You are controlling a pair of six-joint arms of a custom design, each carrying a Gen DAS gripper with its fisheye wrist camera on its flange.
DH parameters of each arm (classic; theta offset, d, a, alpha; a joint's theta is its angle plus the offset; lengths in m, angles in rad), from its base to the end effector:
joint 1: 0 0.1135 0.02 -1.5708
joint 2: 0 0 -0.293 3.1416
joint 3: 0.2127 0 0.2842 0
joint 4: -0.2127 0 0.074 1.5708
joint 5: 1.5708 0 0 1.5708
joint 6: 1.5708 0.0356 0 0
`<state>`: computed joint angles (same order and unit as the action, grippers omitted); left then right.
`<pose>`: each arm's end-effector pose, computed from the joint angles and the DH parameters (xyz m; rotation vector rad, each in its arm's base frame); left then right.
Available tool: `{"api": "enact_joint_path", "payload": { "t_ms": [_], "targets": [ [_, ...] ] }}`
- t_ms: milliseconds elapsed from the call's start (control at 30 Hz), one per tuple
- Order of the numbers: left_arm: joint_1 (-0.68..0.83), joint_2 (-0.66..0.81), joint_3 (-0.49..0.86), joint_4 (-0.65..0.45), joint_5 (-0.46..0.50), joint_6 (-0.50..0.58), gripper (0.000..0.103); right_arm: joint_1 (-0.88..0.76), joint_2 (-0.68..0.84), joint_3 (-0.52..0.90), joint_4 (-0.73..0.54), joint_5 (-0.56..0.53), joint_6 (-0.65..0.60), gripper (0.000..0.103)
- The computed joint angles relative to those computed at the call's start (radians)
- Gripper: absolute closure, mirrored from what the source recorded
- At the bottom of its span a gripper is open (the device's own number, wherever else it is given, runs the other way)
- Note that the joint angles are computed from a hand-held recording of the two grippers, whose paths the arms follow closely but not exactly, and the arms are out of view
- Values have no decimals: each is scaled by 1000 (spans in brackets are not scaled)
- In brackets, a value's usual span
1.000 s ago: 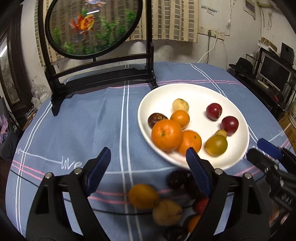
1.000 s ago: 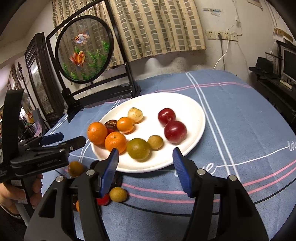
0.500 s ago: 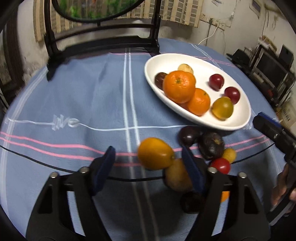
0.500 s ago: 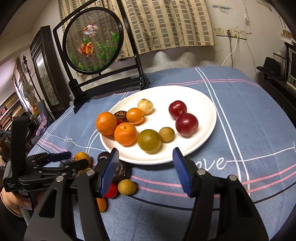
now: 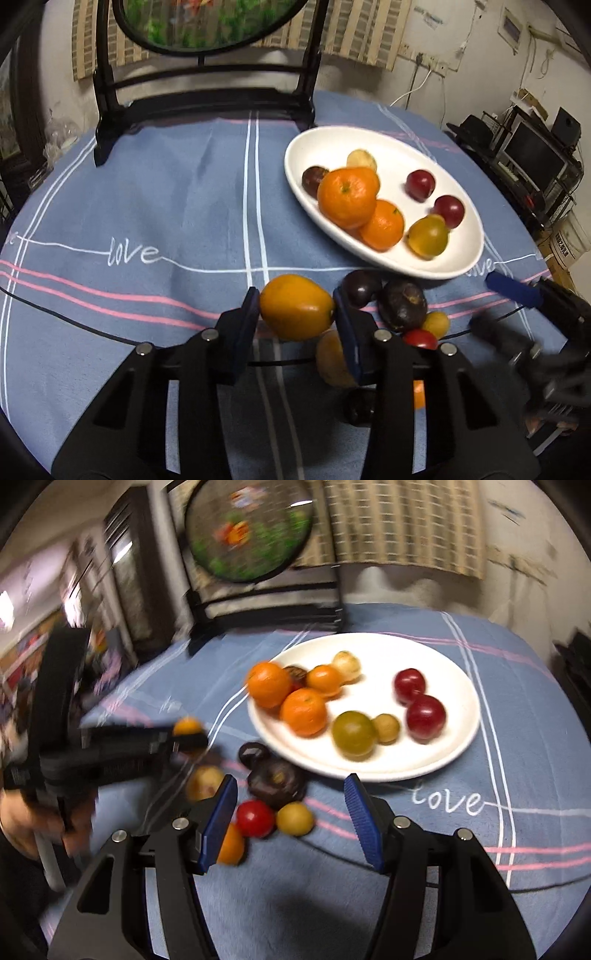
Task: Organize fruits
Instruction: 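Grasp a yellow-orange oval fruit from the pile with the left tool, then grasp a round orange with the right tool while the left tool holds its fruit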
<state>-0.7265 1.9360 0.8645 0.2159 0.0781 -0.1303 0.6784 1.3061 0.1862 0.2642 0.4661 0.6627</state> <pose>0.2838 -0.2559 0.0894 0.7633 2.3609 -0.4733 0.1562 0.1054 0.0925 0.1863 2.3059 0.1065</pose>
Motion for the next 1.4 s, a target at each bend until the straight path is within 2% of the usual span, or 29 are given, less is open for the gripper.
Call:
{"api": "enact_joint_path", "payload": {
  "t_ms": [233, 300, 400, 467, 600, 633, 900, 1033, 1133, 1200, 1233, 1300, 1400],
  "targets": [
    [-8, -28, -34, 27, -4, 5, 61, 121, -53, 25, -110, -38, -59, 42],
    [-4, -31, -39, 31, 2, 5, 61, 171, -31, 48, -127, -25, -70, 42],
    [-4, -32, -43, 38, 1, 6, 61, 179, 14, 65, -107, -86, -90, 42],
    [-4, -32, -44, 38, 4, 8, 61, 182, 70, 85, -113, -88, -78, 42],
    [-4, -29, -47, 41, 5, 14, 61, 178, 168, 115, -83, -107, -70, 55],
    [-5, -27, -46, 39, 5, 15, 61, 180, 198, 128, -77, -105, -66, 62],
    [-19, -17, -38, 32, -7, 23, 61, 130, 299, 152, -2, -89, -57, 67],
    [-22, -18, -39, 31, -11, 24, 61, 130, 304, 161, -12, -83, -56, 68],
    [-21, -18, -41, 35, -11, 25, 61, 130, 254, 147, -35, -75, -51, 68],
    [-21, -17, -42, 37, -11, 24, 61, 140, 212, 132, -48, -53, -40, 76],
    [-21, -18, -43, 38, -12, 26, 61, 142, 187, 124, -53, -50, -40, 85],
    [-20, -18, -43, 37, -10, 29, 61, 152, 160, 126, -92, -13, -28, 85],
    [-21, -16, -42, 36, -9, 38, 61, 142, 158, 123, -98, -16, -26, 85]
  ]
}}
